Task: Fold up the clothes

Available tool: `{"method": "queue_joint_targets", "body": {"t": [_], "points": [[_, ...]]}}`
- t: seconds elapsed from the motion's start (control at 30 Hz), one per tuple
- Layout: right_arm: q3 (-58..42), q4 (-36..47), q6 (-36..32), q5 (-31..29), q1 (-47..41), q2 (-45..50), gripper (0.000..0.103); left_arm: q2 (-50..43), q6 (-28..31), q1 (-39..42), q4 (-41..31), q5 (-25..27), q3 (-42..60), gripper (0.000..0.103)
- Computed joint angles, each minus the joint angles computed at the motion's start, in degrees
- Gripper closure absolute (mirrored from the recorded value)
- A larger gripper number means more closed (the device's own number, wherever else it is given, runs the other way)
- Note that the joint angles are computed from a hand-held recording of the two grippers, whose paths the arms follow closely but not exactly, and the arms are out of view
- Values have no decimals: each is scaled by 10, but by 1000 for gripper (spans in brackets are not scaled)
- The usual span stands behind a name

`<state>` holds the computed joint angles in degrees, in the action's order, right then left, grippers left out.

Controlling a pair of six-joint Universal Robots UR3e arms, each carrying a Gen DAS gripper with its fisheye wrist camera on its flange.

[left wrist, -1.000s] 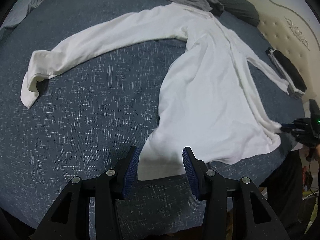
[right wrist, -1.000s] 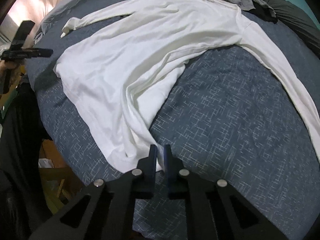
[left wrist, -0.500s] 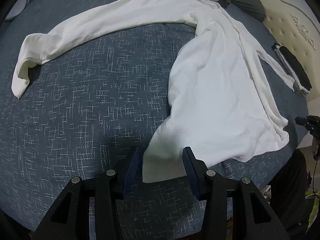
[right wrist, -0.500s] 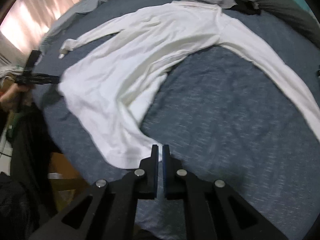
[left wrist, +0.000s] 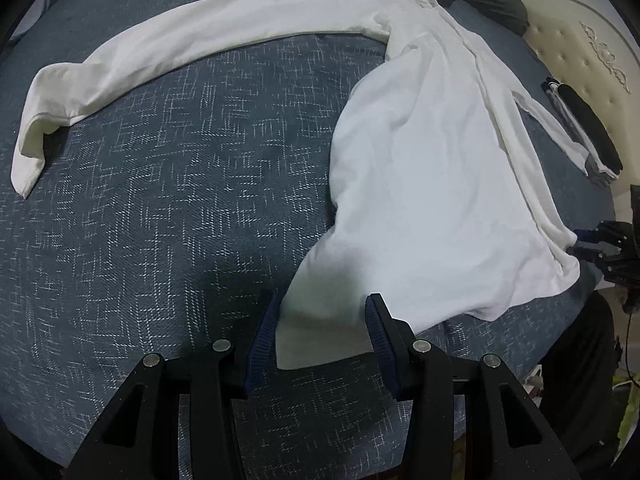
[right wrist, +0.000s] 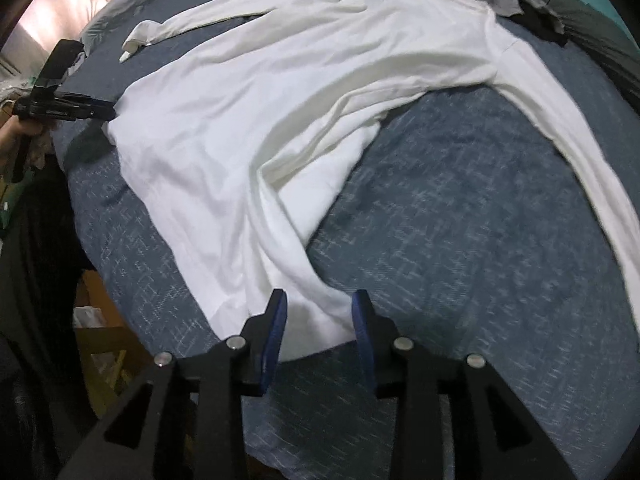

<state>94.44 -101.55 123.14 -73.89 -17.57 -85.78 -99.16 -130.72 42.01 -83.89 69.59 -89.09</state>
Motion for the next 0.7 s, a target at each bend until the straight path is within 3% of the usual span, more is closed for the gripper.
{"method": "queue_joint_targets", "body": {"t": [0.07,0.13,0.7], "points": [[4,0,-4,-1,3,2,80,1,2,0,1,1,-3,54],[10,-3,-7,-1,3,-1,85,1,5,-1,3,2,-5,54],[21,-1,-1,11,-12,-5,86,-7,15,-20,8,28,13,54]]}}
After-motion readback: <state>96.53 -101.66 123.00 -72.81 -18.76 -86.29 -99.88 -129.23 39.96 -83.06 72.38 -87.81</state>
